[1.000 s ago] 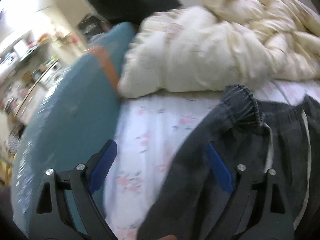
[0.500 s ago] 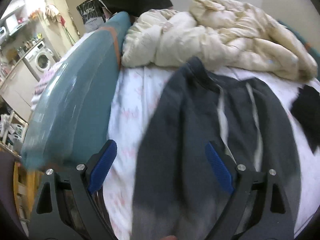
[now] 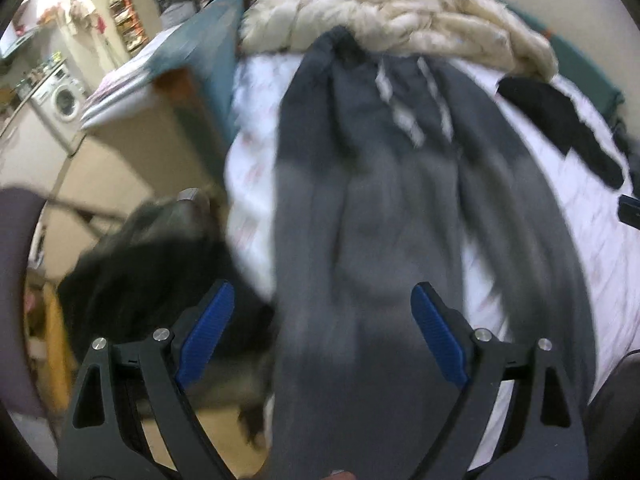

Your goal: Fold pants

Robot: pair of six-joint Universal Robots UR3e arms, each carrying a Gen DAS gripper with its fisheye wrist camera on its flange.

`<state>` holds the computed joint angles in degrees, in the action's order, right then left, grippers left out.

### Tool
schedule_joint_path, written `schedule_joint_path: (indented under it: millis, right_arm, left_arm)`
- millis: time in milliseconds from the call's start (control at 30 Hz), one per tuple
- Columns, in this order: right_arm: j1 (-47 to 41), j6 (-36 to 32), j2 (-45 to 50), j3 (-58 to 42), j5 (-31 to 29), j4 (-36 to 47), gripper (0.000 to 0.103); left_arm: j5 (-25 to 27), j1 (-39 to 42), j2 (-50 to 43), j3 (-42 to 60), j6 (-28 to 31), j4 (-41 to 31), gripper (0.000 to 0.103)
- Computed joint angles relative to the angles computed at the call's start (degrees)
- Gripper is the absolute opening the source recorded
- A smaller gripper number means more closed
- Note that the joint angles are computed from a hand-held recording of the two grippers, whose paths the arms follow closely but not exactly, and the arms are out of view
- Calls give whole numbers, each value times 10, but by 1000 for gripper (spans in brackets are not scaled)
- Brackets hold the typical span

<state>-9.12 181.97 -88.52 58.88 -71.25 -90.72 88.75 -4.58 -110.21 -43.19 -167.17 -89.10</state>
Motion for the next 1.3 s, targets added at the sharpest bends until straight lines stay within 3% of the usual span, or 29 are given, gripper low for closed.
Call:
schedule_joint_path:
  millis: [133,267,500,633,700,767,800,833,867,1033,1200,1300]
  right_arm:
    - [50,104,-136,222,7,-72,79]
    - [116,199,-193,357,45,-133,76]
    - [275,419,-156,538,144,-362,69]
    - [357,503,-85,548,154,-472,69]
    - [386,514,-52,530,153,-487,69]
    - [420,482,-14,475,132,-449,69]
    - [426,463,-5,448,122,-426,67]
    - [434,455,1,433,116,-416,47]
    - [432,448,2,427,133,-413,9]
    - [428,419,-59,395,108,-362,4]
    - [364,385,-178,369,113,-243,3]
    - [356,359,-190,346,111,-176,3]
  left_arm:
    - [1,59,145,-222,-6,25,88]
    - [4,115,239,-372,17,31,88]
    - [29,146,308,-505,36,10,88]
    - [12,174,346,-544,64,-29,87]
    - [-2,187,365,-551,73,-42,78]
    - [-17,197,368,-544,81,-66,54]
    - [-27,205,366,-538,84,-86,36]
    - [-28,206,365,-532,84,-96,16]
    - [-27,204,365,-525,87,-103,5]
    - [-62,204,393,-472,119,-173,2]
    - [-112,233,420,-419,157,-272,2]
    - [-114,215,442,-424,167,-285,2]
